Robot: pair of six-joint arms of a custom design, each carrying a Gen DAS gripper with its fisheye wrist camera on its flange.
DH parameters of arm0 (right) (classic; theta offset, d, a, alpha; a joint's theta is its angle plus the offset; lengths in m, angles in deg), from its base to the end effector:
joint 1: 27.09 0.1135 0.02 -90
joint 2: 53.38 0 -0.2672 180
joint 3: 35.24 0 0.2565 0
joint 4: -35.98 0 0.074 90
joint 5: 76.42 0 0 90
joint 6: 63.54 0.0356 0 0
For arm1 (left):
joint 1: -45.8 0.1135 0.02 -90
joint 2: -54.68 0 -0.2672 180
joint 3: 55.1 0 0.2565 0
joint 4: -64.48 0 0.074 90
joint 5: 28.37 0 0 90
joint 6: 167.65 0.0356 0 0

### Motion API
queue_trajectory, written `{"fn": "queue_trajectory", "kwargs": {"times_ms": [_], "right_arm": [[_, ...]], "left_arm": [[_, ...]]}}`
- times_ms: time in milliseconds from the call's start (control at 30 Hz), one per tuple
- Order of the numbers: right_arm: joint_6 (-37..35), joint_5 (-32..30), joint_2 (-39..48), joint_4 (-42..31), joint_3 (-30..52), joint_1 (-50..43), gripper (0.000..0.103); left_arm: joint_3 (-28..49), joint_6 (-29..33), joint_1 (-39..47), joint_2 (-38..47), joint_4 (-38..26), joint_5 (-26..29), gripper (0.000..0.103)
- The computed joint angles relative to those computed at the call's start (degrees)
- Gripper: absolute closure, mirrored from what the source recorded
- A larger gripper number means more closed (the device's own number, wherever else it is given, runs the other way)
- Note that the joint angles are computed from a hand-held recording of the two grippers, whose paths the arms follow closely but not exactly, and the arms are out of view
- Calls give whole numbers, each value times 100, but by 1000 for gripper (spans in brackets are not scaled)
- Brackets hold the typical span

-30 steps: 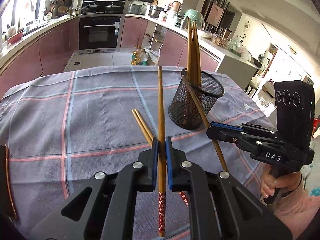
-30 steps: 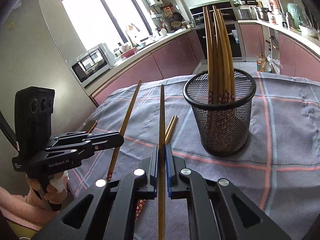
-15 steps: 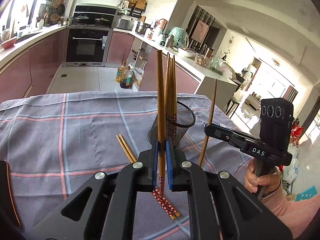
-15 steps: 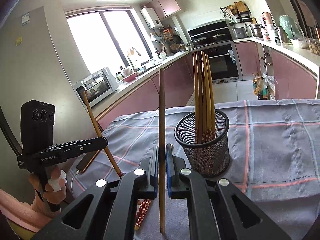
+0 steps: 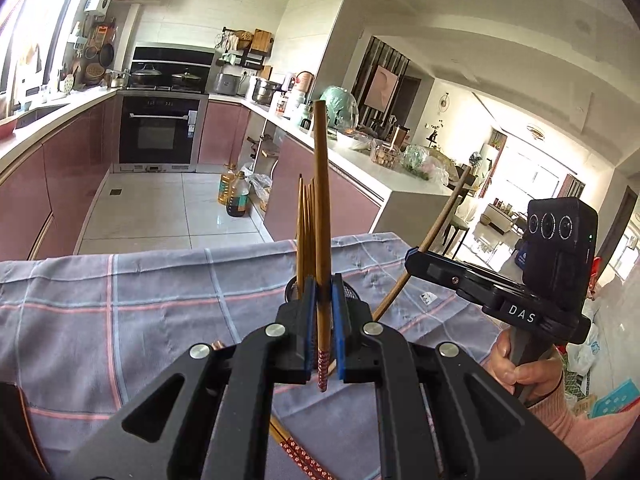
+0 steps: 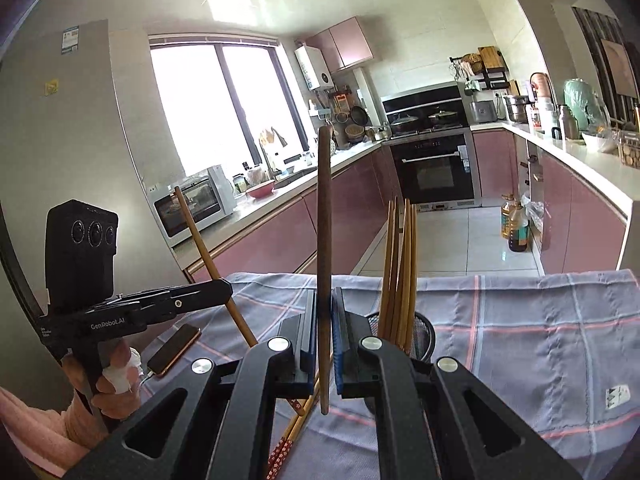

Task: Organize utensils
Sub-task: 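Lift both held chopsticks upright and lower them into the mesh cup, then open the left tool in the cup while the right tool releases its chopstick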

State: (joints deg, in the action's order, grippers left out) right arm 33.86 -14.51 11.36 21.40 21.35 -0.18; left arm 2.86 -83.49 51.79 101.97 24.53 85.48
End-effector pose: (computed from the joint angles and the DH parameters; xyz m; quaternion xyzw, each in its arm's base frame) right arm 0.2217 0.1313 0.2781 -0.2693 0.7732 0.3516 0.4538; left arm 0.1843 0.0049 0.3052 0.0169 0.8505 -0.1776 0.4948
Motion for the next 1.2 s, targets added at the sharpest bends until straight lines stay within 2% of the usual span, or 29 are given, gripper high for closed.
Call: {"fn": "queue_trajectory", "kwargs": {"times_ms": [400, 733, 1200], "right_arm": [[-99, 69, 139, -60, 632, -222, 97], [-15, 328, 604, 282, 734, -225, 97], [-332, 559, 1554, -422, 1139, 31, 97]], "left_arm": [[770, -153, -571, 710, 369, -444, 95], [918, -190, -834, 1308, 702, -896, 95], [951, 494, -1156, 2194, 481, -1162, 95]]}}
